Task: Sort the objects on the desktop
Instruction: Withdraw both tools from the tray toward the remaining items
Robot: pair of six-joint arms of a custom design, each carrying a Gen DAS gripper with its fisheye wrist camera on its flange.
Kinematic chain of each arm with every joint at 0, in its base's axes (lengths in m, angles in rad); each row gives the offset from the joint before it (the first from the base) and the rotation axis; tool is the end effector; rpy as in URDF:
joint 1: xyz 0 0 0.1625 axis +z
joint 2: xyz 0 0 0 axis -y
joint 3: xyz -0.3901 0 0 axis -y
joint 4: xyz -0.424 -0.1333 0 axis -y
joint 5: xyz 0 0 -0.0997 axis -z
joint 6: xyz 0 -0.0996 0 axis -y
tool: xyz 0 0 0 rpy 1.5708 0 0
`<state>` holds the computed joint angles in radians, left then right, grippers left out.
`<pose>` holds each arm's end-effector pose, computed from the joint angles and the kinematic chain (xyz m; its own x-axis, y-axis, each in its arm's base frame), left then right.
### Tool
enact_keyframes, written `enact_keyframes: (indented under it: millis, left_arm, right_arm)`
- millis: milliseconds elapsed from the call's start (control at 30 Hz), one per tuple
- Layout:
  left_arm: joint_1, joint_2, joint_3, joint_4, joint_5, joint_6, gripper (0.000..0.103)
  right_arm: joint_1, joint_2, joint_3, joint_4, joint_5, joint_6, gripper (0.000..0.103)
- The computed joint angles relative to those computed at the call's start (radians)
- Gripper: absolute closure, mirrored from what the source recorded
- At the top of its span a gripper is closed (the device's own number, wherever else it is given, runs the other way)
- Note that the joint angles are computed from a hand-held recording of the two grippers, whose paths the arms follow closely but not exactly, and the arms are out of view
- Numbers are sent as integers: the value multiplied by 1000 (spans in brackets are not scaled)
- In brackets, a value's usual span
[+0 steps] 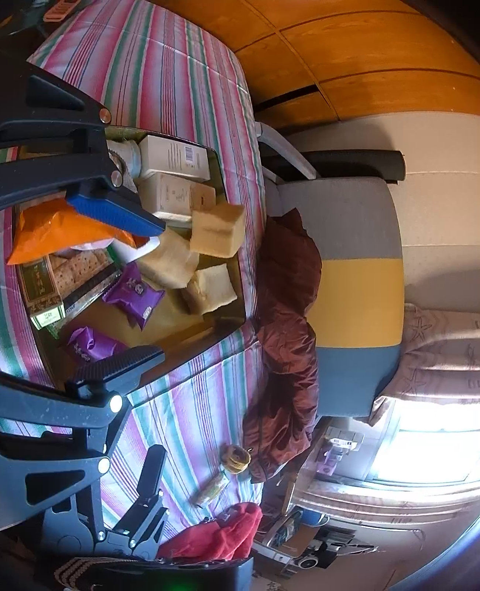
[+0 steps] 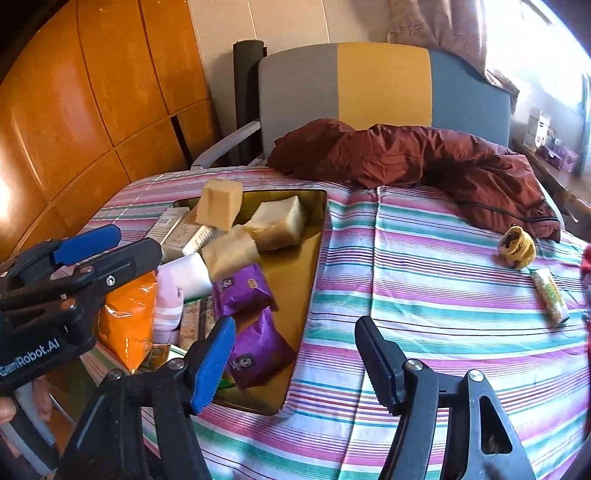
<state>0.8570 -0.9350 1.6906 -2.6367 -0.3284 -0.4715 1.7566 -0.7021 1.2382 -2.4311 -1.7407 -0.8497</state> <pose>-0.2503 -0.6365 0.1855 -0.6690 -0.3335 -0.6643 0.3587 0.6379 -0.6814 0.2601 -0.7531 0.1366 -0.5145 -0.7850 0.3451 -0.8506 0.5180 -0.0899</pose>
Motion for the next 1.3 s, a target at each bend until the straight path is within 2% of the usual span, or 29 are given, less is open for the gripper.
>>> enact_keyframes:
  millis: [367, 767, 1067, 1300]
  left_arm:
    - [2, 62, -66, -32, -32, 96, 41]
    - [13, 163, -190, -58, -89, 230, 41]
    - [24, 270, -330, -46, -143, 326, 41]
    - [36, 352, -447, -8, -189, 381, 41]
  right_arm:
    - [-13, 8, -41, -16, -36, -1, 33]
    - [-43, 55, -173, -2, -96, 14, 33]
    - [-79, 149, -390, 68, -154, 52, 32]
    - [-109, 266, -632, 147, -202, 78, 32]
